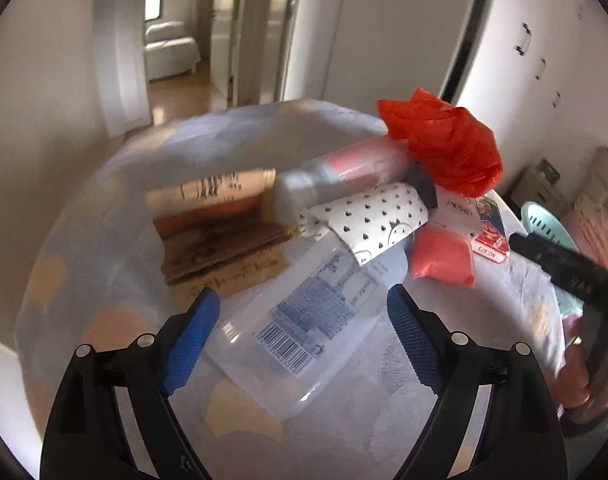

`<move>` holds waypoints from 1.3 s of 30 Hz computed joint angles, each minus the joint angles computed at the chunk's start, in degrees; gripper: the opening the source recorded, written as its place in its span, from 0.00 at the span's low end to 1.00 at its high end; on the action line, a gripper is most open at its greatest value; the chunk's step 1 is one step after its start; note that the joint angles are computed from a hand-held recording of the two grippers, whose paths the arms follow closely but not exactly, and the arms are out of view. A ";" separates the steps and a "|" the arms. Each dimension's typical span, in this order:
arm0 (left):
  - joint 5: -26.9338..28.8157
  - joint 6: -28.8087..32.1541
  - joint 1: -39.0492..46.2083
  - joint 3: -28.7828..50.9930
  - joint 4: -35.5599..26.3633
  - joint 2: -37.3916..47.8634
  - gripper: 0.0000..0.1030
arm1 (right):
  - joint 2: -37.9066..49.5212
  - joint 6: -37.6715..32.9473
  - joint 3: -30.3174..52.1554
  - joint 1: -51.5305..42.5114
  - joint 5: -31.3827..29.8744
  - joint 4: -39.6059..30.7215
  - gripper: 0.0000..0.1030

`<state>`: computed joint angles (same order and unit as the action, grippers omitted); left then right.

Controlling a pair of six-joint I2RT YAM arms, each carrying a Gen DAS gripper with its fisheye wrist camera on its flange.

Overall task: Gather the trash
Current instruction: 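Grasp the clear plastic bottle with the left tool while the right tool grasps the tiger-print card box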

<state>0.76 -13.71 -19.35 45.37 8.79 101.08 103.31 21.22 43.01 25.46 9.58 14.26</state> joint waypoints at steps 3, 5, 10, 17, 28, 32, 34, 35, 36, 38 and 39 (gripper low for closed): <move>0.57 -0.45 -0.51 -0.52 1.38 -0.12 0.80 | 3.71 0.04 4.62 0.54 1.32 -5.02 0.49; -0.63 0.12 -1.76 0.02 0.66 0.22 0.75 | 4.41 0.36 5.26 -0.21 -0.75 -6.30 0.34; 0.38 1.31 -4.51 -0.62 -1.10 -0.88 0.58 | 2.21 2.97 1.94 -3.12 -1.41 -5.08 0.30; 0.79 0.21 -8.85 -3.47 -0.32 -3.05 0.66 | -1.41 6.35 -2.16 -5.79 -3.09 -0.84 0.34; -5.25 -6.59 -10.87 4.75 -4.04 5.38 0.53 | 6.54 6.84 9.18 -1.01 -0.39 -6.51 0.64; -5.23 -7.32 -11.38 3.59 -2.66 4.52 0.53 | 9.09 6.77 12.85 -0.64 0.79 -9.59 0.66; -3.63 -8.12 -11.13 1.94 -0.97 3.29 0.53 | 10.32 7.03 14.75 -0.65 1.46 -11.10 0.66; -3.04 -8.29 -11.12 1.03 -0.38 2.48 0.52 | 10.67 6.95 15.25 -0.68 1.62 -11.41 0.66; -2.73 -8.28 -11.14 0.27 0.05 1.85 0.52 | 10.90 6.87 15.46 -0.51 1.96 -11.50 0.66; -2.27 -8.63 -11.80 -1.08 1.09 0.64 0.52 | 11.09 6.77 15.67 -0.35 2.43 -11.96 0.62; -1.86 -8.69 -11.90 -1.52 1.24 0.07 0.52 | 11.20 6.69 16.25 -0.39 2.62 -12.41 0.57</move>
<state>-1.10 -22.40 -31.25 43.85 10.03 101.15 114.51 27.91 59.26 25.06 12.20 1.86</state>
